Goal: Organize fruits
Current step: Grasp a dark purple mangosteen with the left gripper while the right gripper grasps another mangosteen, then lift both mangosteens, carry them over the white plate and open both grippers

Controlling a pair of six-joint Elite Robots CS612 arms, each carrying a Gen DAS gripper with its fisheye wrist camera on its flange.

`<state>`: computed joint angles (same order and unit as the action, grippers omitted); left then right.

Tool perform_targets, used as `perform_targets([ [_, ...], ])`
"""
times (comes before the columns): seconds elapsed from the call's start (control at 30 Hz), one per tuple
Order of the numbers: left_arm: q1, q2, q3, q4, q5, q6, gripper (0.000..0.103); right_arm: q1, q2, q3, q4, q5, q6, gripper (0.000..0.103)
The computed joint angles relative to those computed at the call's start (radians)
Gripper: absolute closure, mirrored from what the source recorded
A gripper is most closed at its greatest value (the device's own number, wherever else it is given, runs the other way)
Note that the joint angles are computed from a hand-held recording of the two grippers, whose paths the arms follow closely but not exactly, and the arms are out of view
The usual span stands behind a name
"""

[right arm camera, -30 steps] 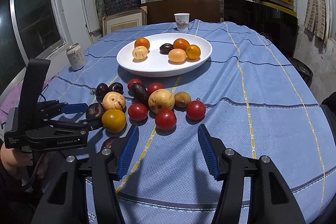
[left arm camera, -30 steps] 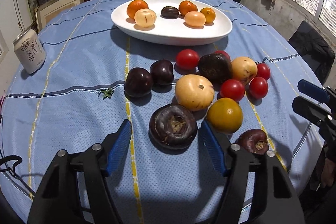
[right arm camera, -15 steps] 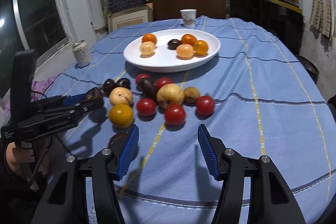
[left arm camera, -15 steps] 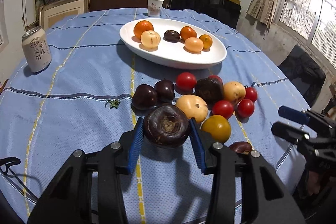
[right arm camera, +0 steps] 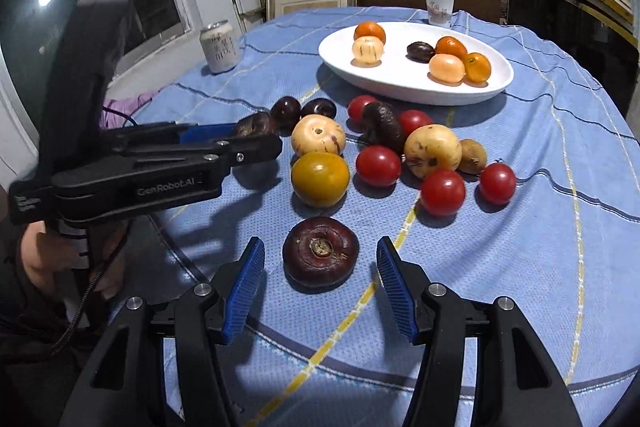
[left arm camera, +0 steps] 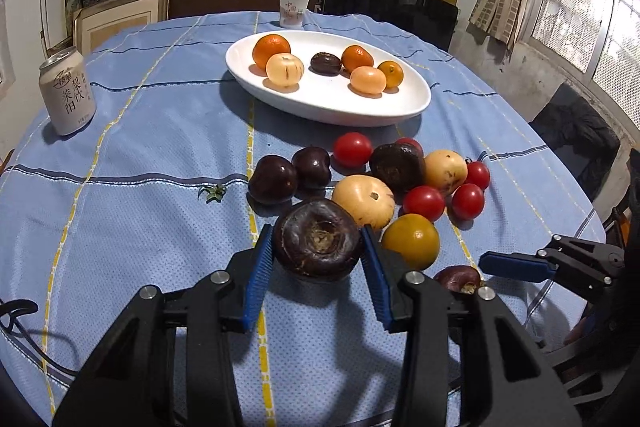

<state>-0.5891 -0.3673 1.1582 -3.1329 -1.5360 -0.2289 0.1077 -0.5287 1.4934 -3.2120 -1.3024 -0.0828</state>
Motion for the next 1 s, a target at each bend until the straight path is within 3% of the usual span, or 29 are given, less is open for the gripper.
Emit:
perform_targets([
  [0.1, 0.0, 0.001, -0.002, 0.002, 0.001, -0.001, 0.061, 0.007, 0.006, -0.014, 0.03, -0.012, -0.016, 0.044],
  [0.2, 0.0, 0.001, -0.002, 0.001, 0.003, 0.0, 0.061, 0.02, 0.015, -0.026, 0.026, -0.077, -0.043, 0.06],
  [1.0, 0.0, 0.0, 0.001, 0.0, 0.001, 0.002, 0.061, 0.004, 0.007, 0.006, -0.052, -0.123, 0.047, 0.061],
])
